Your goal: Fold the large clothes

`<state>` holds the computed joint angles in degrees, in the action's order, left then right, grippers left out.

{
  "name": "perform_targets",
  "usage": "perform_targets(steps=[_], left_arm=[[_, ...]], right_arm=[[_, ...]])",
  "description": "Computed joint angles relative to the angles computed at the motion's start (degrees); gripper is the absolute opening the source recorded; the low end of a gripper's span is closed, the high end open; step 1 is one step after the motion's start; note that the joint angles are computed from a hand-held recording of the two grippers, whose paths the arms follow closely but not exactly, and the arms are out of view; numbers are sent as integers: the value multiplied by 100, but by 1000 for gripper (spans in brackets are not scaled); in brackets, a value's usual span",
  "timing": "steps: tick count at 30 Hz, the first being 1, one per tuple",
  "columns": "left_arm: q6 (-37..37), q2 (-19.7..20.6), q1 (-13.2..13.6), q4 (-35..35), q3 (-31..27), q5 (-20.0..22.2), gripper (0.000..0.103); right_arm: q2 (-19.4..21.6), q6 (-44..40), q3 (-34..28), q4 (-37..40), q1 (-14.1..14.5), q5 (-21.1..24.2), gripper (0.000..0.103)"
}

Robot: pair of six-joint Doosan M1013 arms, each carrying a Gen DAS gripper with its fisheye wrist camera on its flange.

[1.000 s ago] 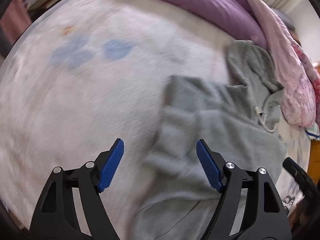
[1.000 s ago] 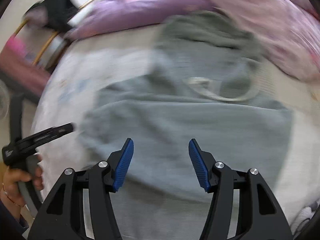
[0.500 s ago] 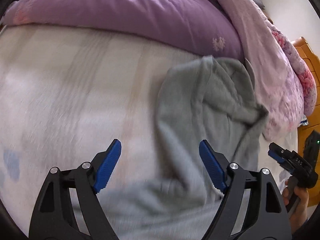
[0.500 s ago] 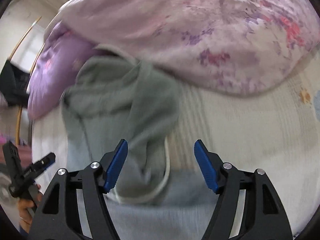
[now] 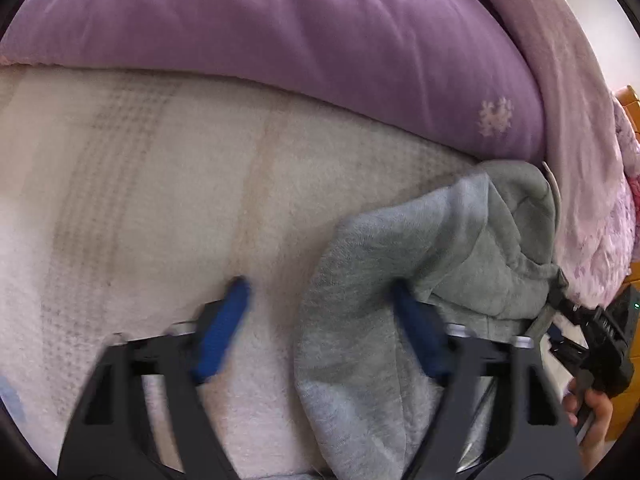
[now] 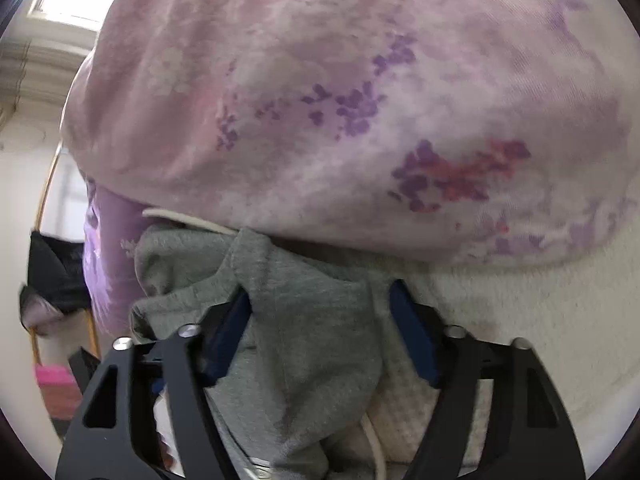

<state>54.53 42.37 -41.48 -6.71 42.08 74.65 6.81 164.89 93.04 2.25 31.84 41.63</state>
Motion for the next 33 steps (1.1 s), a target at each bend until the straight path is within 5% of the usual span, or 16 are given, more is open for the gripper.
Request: perform_targets(steps=[1,3,9,15,20,24,28,29,33], left_arm=[[53,-34,35,-180,65,-109,18],[43,-152,41,-234,225,-335,6],[461,-899,-8,-295,1084,-1495,5],[1071,-2184,-170,-428,2601,-2570,5],[923,-2900,-500,-684,3716,-2163,8],[428,-3208,-672,-941,4315,-1632,19],[-199,-3449,-775,-822,4534,-1762,36],[-377,-3487,-785,-736,4533,-1827,50],[-809,-3565,-877,-276,4444,-1844,54]], right_arm=[[-11,-16,-13,-6,16,30,23],[-74,148,-18,-325,104,21,17],[-450,562,-7,-1550,569,-172,14],[-920,825,-164,-2688,1606,551,14],[-965,518,-126,-1756,2408,1612,28],[-862,413,-22,-864,2647,2032,36],[-880,765,-177,-1132,2855,2339,49],[-842,883,-340,-1390,2906,2542,50],[-489,-70,-958,-1881,2766,2723,59]])
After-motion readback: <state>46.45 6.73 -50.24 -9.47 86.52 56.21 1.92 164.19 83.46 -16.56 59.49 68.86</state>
